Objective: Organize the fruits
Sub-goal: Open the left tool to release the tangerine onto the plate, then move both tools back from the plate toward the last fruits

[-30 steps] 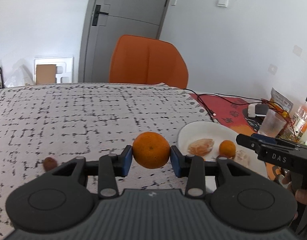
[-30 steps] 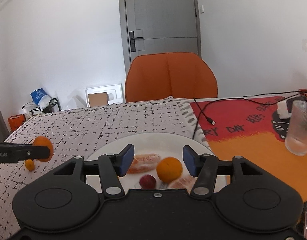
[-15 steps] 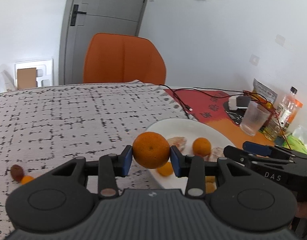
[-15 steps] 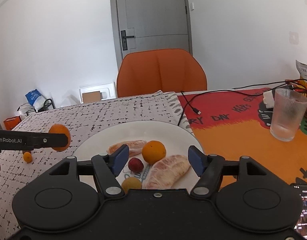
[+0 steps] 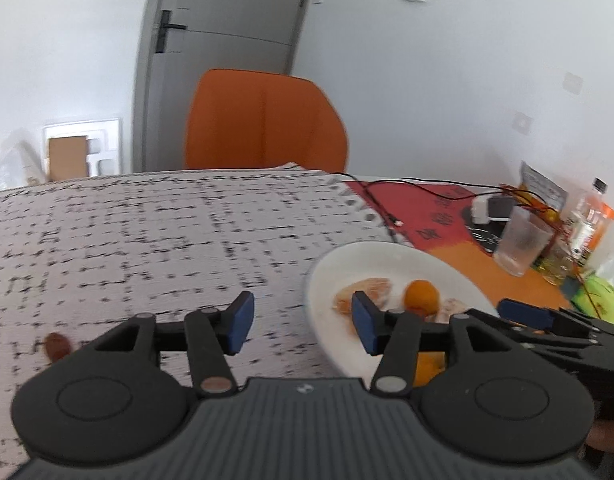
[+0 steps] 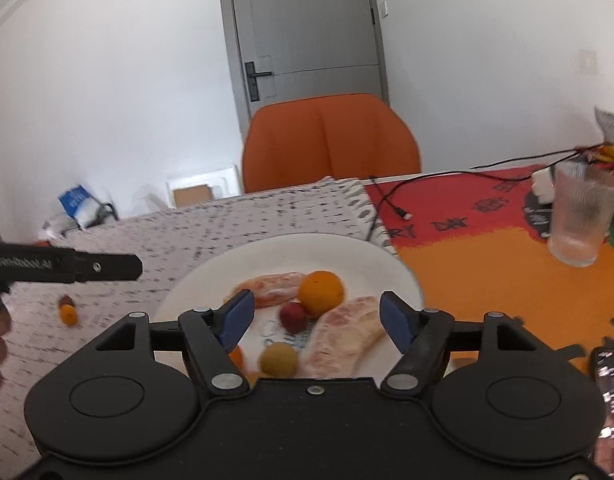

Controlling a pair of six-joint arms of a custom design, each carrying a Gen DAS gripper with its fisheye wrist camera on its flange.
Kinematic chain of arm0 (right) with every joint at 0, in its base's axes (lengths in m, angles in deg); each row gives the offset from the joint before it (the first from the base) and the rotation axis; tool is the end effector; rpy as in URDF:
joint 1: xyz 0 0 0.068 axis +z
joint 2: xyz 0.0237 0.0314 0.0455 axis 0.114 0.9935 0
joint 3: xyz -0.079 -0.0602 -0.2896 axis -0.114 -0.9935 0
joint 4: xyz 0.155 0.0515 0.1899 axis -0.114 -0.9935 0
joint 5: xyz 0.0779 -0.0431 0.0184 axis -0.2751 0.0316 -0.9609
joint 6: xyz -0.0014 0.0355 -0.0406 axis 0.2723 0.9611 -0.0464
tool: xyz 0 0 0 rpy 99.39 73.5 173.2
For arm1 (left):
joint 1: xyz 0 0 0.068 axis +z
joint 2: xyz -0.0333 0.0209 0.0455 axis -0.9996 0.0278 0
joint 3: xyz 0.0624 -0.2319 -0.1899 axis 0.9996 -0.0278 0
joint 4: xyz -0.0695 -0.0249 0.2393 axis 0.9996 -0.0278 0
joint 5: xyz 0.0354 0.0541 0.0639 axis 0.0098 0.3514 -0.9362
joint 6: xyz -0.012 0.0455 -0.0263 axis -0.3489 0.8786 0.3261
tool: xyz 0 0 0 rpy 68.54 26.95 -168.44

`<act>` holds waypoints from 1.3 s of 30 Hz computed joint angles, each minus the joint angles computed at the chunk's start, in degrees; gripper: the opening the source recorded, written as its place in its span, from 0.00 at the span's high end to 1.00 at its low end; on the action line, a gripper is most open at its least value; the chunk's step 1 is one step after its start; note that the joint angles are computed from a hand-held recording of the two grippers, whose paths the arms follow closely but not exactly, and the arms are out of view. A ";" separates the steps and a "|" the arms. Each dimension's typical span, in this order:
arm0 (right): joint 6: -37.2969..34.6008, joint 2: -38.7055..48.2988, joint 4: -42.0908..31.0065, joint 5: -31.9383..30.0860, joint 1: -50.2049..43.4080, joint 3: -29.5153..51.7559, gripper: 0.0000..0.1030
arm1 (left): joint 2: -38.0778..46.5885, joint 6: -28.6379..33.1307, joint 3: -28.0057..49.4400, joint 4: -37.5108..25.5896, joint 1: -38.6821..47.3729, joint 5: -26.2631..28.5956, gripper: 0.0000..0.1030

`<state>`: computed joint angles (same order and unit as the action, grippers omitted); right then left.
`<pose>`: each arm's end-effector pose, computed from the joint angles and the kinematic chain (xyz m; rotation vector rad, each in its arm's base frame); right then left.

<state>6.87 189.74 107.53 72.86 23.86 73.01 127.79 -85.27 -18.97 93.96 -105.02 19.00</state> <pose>0.3245 0.1060 0.1224 -0.2611 2.0144 0.4042 0.2469 -0.0719 0.1678 -0.0175 2.1452 -0.2793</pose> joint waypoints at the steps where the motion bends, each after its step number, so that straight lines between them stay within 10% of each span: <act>1: 0.49 0.04 0.09 -0.46 0.12 0.02 0.32 | -0.40 0.05 -0.38 -0.15 0.66 -0.26 0.44; 13: 0.82 -0.41 -0.40 -0.66 3.54 0.75 0.27 | -9.51 2.30 -6.41 -1.69 8.92 -2.15 0.21; 39: 0.14 2.53 -8.89 -2.08 14.46 11.42 0.10 | -15.41 7.64 -13.68 -1.86 31.59 7.20 0.15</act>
